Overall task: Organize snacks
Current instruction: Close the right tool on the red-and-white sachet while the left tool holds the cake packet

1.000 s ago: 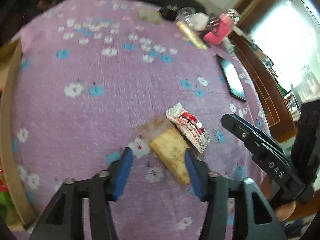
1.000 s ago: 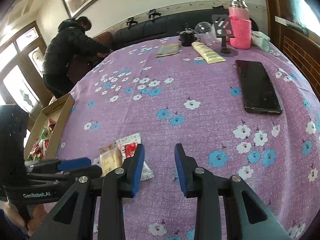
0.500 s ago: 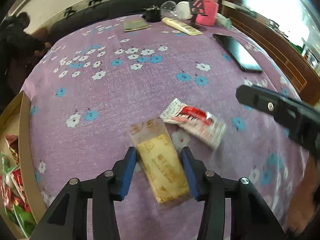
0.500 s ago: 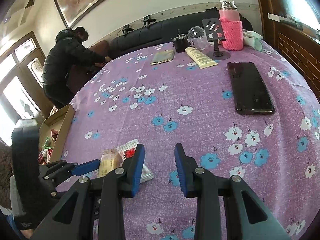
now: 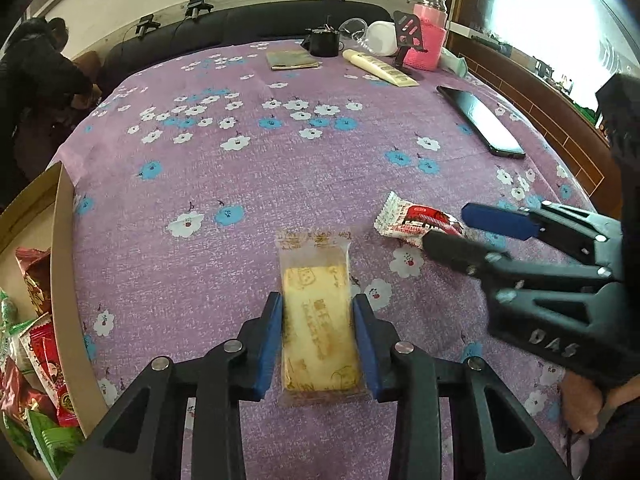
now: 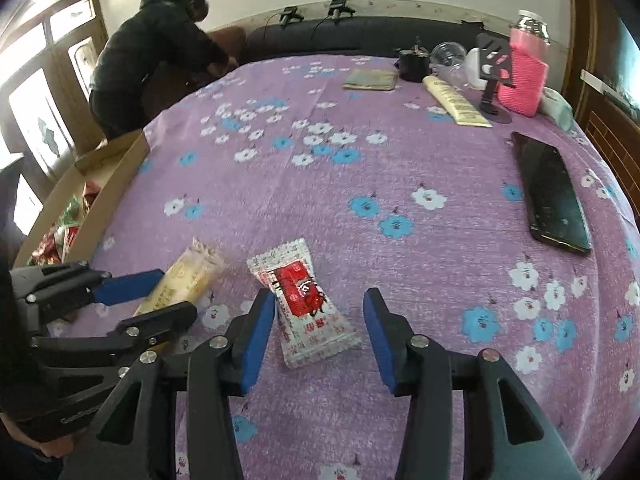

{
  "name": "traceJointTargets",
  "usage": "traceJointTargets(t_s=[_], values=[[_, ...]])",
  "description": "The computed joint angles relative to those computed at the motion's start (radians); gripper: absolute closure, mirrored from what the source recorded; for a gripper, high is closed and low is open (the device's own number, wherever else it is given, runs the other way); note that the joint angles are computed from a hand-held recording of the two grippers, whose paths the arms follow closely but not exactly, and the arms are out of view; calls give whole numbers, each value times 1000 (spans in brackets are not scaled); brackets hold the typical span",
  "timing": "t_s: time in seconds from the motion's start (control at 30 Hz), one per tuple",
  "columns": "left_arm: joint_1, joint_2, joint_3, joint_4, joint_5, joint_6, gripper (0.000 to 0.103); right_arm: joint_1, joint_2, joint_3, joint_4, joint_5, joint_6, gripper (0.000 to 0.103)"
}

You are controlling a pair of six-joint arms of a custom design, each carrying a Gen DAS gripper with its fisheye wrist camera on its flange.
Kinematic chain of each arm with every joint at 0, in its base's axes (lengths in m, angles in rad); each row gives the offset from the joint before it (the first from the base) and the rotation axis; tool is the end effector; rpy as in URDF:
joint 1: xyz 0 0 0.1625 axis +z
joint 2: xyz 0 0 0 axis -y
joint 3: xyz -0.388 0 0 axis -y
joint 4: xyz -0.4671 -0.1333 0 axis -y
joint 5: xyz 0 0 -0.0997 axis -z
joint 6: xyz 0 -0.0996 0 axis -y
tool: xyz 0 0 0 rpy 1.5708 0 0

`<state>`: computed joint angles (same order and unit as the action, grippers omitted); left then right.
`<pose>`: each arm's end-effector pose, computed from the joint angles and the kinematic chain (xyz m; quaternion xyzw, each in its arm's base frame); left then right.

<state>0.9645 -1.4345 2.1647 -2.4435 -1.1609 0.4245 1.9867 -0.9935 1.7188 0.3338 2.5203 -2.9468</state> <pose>-0.1498 -0.5196 0.1591 0.4687 0.8569 -0.0878 0.1958 0.2510 -0.4388 0.0784 -0.0200 -0.8680 0.3476 0.3541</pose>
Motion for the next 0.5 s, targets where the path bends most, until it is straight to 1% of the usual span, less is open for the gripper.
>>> traceJointTargets(t_s=[0.03,0.07,0.1,0.17,0.2,0.3,0.43,0.5], values=[[1,-2,1,-1,-2,1,66,-1,11,-7,7,4,-3,60],[0,-4,4,-4,-2,3,66,1,22,-15,13,12,-8,67],[0,-4,6,-9,0,5,66,8,33,-21,9,31,-25,68],[0,-3,8,-16,0,1,67,14,42,-25,6,33,-45,71],[0,-3,8,-20,-2,-3,68,20,47,-26,0,47,-53,71],[8,-1,0,-16,-20,-18,68,24,28,-10,-25,55,-49,71],[29,8,-32,25,-64,-57,68,23,-28,33,-75,41,-36,71],[30,10,-36,28,-67,-66,68,24,-38,39,-80,39,-31,71]])
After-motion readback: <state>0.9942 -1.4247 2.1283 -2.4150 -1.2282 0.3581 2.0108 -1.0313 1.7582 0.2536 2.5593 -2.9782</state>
